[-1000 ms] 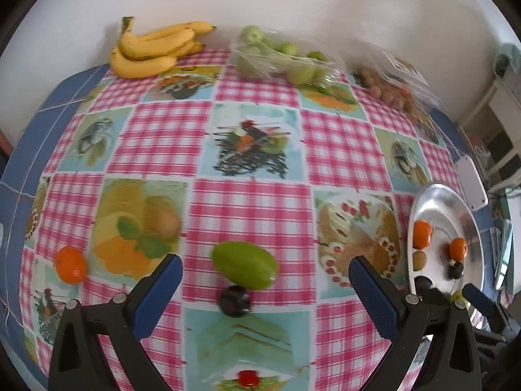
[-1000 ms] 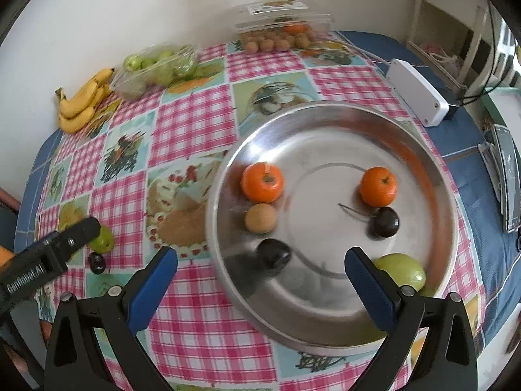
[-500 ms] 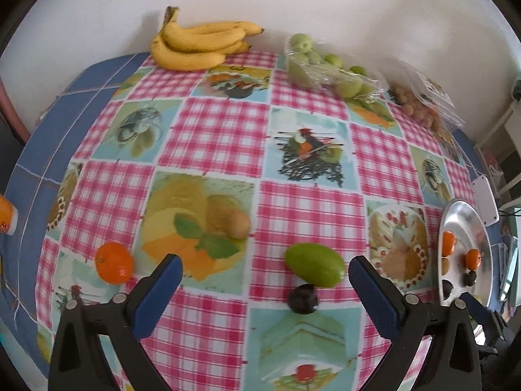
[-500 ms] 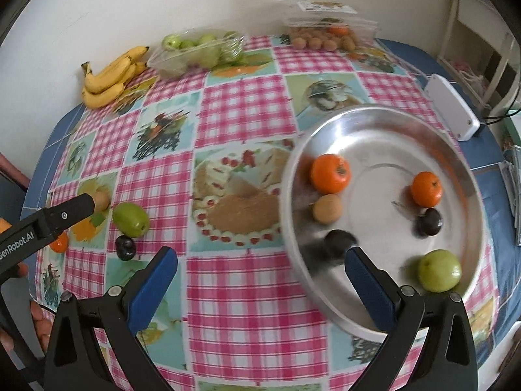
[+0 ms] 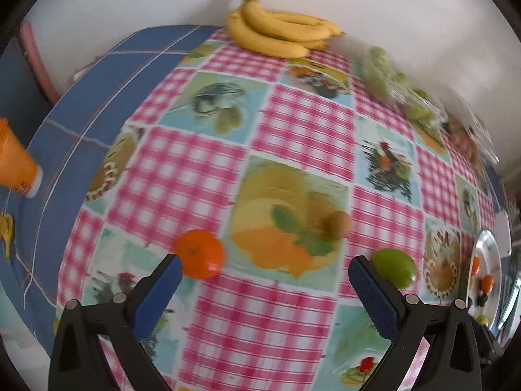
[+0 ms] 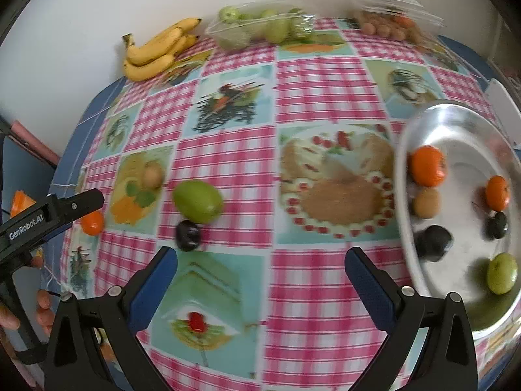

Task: Organize fruits
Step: 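Close the left tool on the orange while the right tool grasps the dark plum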

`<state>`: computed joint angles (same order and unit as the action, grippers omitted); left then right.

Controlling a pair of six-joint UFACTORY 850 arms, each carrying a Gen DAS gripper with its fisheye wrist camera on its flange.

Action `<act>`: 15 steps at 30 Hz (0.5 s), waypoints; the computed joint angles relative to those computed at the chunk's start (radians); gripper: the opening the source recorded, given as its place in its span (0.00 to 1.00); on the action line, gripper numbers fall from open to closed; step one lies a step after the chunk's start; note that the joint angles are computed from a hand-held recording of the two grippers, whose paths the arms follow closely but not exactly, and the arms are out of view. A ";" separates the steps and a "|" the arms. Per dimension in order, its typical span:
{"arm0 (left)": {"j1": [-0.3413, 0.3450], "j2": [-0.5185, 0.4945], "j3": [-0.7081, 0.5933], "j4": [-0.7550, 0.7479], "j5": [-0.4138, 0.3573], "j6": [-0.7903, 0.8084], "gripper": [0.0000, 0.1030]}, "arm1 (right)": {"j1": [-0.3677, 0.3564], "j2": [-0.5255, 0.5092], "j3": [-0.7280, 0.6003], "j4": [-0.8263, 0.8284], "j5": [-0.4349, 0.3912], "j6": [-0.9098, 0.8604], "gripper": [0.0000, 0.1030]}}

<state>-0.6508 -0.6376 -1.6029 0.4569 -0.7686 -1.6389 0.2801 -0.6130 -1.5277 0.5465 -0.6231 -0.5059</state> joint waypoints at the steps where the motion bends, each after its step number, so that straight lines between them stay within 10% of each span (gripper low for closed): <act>1: 0.003 0.010 0.016 0.000 0.007 -0.011 1.00 | 0.007 0.000 -0.001 0.002 -0.002 -0.001 0.99; 15: 0.043 0.074 0.167 -0.022 0.093 -0.068 0.99 | 0.081 -0.021 -0.018 -0.036 0.010 0.029 0.99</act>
<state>-0.6081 -0.5634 -1.4361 0.4351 -0.6756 -1.7067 0.3613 -0.6339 -1.5453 0.5105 -0.6134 -0.4764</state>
